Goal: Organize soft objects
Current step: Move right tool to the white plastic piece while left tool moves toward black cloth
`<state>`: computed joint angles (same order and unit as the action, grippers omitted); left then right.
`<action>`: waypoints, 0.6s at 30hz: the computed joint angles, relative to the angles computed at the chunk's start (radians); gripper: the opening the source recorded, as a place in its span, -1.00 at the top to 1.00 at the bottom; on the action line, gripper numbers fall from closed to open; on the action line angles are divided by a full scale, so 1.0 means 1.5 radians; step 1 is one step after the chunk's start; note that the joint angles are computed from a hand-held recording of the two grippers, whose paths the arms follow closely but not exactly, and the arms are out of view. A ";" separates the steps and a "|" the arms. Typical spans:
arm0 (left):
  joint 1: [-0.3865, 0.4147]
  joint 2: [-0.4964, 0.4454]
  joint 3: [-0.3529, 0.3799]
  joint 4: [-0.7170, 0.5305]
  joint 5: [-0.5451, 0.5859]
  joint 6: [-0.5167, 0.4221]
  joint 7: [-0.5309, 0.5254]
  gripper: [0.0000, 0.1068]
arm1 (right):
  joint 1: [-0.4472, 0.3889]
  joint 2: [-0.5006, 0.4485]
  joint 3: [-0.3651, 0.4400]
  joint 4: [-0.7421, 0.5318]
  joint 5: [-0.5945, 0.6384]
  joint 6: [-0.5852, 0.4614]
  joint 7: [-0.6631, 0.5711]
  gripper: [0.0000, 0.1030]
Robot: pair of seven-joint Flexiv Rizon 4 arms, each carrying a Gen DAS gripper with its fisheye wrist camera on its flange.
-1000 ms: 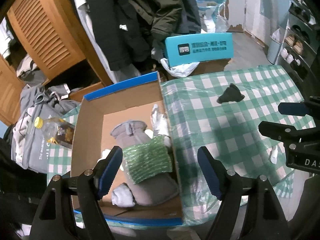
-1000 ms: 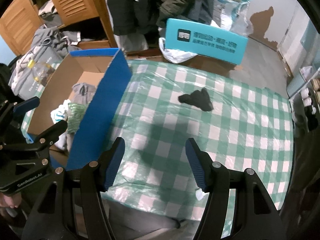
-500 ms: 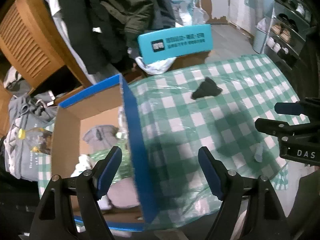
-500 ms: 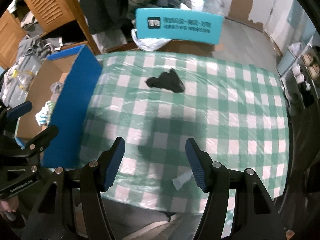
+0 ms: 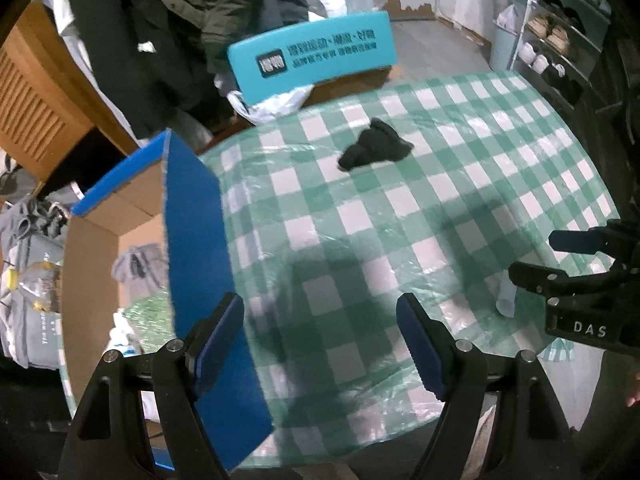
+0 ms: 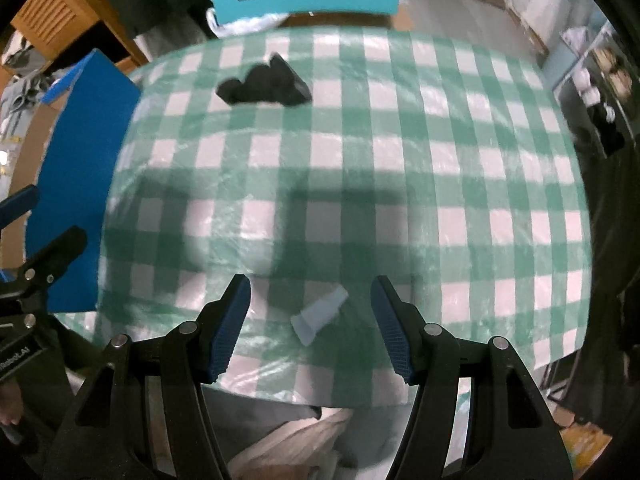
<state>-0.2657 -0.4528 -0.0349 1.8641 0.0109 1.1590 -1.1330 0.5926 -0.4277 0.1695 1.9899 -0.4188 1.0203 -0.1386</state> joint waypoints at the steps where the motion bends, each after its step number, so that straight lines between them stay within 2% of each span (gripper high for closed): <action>1: -0.001 -0.002 -0.001 0.000 0.000 -0.003 0.001 -0.50 | -0.003 -0.003 0.003 0.003 0.007 0.005 -0.001 -0.23; 18: -0.026 -0.042 0.016 -0.014 0.048 -0.036 -0.024 -0.50 | -0.008 -0.048 0.021 -0.011 0.088 0.016 -0.034 -0.23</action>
